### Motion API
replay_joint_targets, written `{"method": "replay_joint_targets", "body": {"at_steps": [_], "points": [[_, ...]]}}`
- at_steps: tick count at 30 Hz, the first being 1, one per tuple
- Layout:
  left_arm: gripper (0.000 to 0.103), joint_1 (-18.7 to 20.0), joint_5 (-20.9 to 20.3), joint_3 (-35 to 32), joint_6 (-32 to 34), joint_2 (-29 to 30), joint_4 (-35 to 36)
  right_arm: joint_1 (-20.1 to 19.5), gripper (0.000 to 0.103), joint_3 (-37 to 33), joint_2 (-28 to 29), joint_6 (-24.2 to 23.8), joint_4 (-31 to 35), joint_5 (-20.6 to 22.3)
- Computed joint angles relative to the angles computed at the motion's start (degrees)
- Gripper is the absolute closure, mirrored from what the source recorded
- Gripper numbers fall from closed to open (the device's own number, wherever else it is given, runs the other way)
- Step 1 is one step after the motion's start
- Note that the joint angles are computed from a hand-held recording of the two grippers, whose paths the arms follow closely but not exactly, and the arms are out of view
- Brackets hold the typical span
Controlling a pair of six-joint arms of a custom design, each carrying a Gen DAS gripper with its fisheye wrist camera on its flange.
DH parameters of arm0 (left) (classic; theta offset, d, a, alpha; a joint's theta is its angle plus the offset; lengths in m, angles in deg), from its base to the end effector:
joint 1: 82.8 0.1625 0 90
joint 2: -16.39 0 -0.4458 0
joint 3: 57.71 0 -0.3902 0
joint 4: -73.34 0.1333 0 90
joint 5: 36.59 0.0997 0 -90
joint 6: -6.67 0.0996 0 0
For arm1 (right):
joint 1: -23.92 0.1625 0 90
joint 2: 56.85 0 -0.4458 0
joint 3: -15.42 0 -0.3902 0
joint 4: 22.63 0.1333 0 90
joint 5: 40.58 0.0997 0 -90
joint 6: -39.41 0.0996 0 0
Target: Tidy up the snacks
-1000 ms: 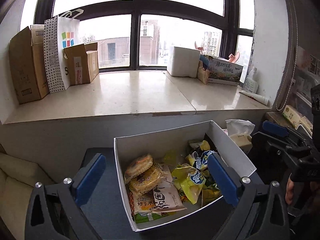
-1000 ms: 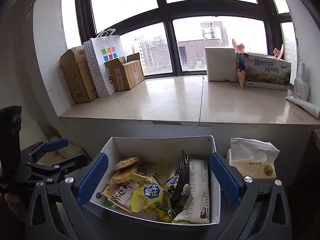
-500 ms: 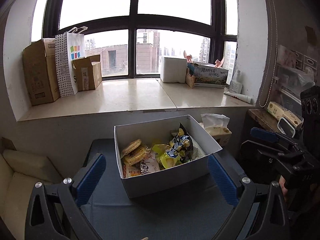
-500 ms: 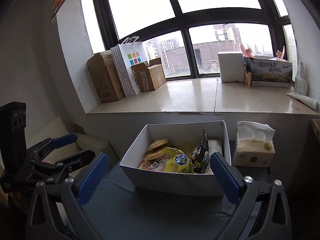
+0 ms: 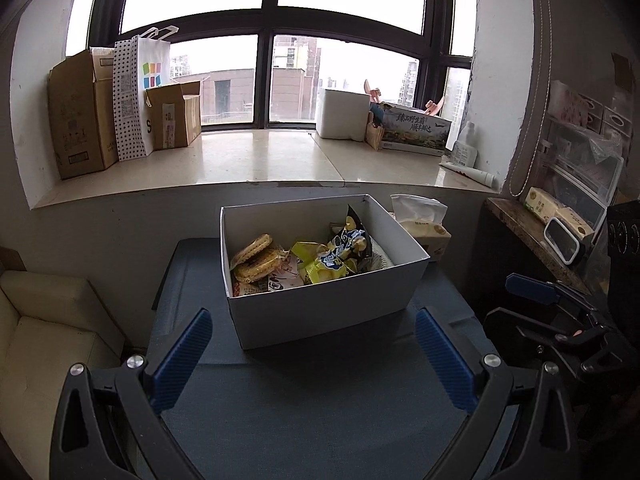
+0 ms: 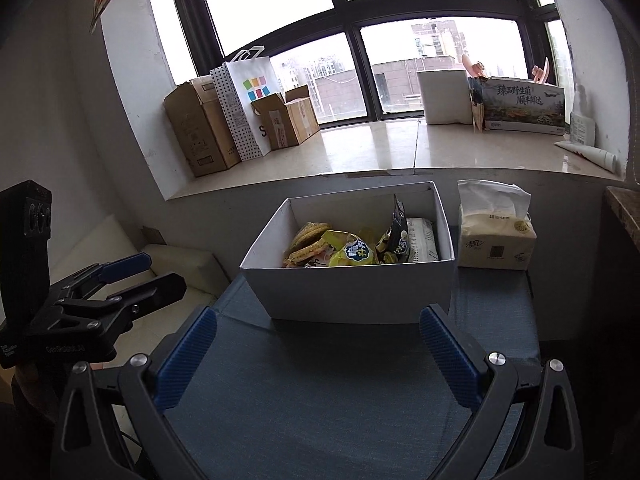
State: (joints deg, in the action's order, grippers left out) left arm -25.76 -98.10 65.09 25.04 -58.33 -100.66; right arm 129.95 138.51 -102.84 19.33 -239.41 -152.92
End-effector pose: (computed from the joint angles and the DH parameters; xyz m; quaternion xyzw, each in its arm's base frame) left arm -0.1259 -0.5265 0.2898 0.3309 0.8639 -0.3262 0.1942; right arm 0.2385 -0.4846 0.1192 0.1986 -0.8717 0.4057 0.1903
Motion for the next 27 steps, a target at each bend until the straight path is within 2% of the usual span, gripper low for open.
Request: {"method": "replay_joint_targets", "body": {"at_steps": [6, 8, 13, 27], "points": [[0.0, 0.44, -0.86, -0.51, -0.53, 0.01, 1.36, 0.79, 0.0, -0.33, 0.4, -0.4, -0.05, -0.97], [0.0, 0.4, -0.55, -0.54, -0.33, 0.05, 1.41, 1.32, 0.0, -0.62, 0.74, -0.42, -0.12, -2.75], [0.0, 0.79, -1.74, -1.03, -0.9, -0.11, 2.75, 1.57, 0.0, -0.53, 0.67, -0.6, -0.59, -3.04], [0.0, 0.84, -1.39, -1.14, -0.51, 0.32, 3.07, 1.66, 0.0, -0.32, 0.77, -0.56, -1.05, -2.99]]}}
